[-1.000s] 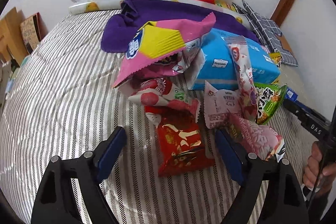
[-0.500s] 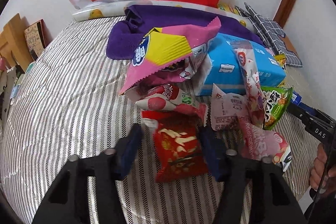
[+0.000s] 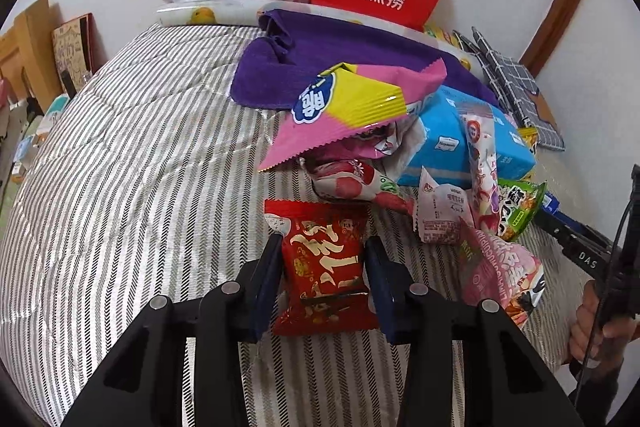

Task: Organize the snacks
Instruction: 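Carry the red and blue packets in both grippers over the purple towel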

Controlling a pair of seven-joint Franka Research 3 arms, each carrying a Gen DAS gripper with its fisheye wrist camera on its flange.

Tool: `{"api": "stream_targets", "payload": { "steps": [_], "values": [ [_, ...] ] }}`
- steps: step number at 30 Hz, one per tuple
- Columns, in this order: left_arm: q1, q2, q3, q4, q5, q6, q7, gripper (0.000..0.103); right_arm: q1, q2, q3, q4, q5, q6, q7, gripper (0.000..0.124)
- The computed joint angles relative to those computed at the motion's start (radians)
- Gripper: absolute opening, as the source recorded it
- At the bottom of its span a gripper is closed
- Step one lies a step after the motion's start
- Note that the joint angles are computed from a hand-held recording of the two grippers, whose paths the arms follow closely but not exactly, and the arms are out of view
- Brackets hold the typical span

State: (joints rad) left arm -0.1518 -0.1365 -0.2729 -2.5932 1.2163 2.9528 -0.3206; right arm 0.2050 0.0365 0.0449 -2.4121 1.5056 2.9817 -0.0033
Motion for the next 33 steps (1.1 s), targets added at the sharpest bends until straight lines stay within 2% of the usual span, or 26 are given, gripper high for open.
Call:
{"api": "stream_targets", "payload": {
  "steps": [4,9,19,33],
  "values": [
    [0.020,-0.025,-0.001,-0.015,0.079,0.043,-0.083,0.041,-0.002,-0.001,-0.001,0.002,0.016,0.004,0.001,0.045],
    [0.024,-0.062,-0.009,-0.030,0.107,0.049,-0.112,0.040,-0.007,-0.010,-0.006,-0.006,0.011,-0.002,0.025,0.045],
    [0.033,-0.095,-0.022,-0.027,0.168,0.074,-0.176,0.040,0.002,-0.074,-0.012,-0.038,0.055,-0.008,-0.012,0.045],
    [0.022,-0.113,-0.047,0.002,0.072,0.064,-0.079,0.040,0.025,-0.173,-0.025,-0.082,0.026,-0.028,0.020,0.045]
  ]
}}
